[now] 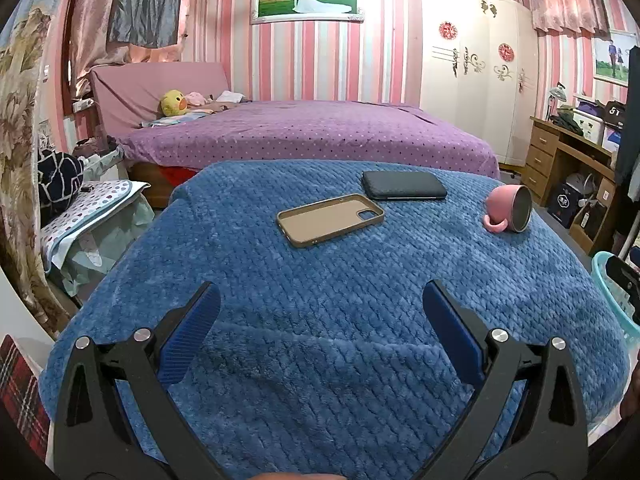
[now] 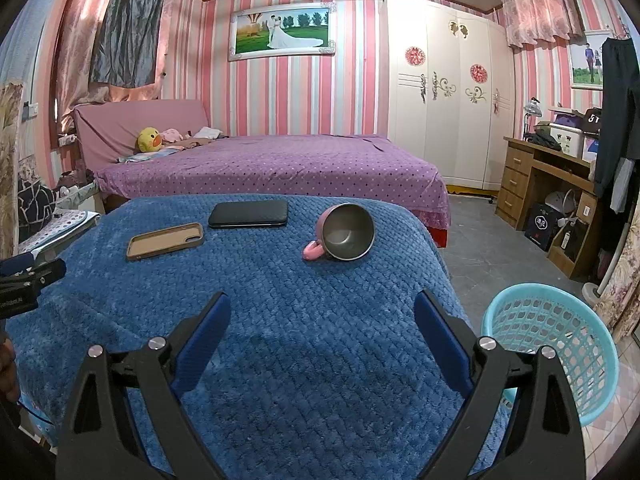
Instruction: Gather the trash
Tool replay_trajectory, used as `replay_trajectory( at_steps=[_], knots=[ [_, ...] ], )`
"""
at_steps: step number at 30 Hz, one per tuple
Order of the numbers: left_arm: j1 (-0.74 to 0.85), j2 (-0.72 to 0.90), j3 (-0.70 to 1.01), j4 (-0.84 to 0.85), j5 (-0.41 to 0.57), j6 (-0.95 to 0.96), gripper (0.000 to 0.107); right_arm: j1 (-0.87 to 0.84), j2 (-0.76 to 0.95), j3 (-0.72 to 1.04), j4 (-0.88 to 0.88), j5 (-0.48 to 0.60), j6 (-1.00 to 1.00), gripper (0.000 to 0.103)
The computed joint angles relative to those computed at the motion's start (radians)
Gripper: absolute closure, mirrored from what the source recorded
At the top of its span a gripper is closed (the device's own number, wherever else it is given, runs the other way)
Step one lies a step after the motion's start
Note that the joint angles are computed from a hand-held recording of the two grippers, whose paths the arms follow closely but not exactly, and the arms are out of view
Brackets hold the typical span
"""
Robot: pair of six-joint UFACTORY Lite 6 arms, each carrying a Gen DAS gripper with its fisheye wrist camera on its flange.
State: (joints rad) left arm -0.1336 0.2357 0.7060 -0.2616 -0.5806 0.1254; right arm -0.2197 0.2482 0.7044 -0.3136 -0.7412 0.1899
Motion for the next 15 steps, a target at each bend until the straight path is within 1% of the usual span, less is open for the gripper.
replay_trajectory(
  at_steps=[15],
  knots=[
    [-0.001, -0.003, 0.0, 0.005, 0.003, -0.007, 0.009, -0.003, 0.003, 0.005, -0.01, 0.004, 0.004, 0.012]
  ],
)
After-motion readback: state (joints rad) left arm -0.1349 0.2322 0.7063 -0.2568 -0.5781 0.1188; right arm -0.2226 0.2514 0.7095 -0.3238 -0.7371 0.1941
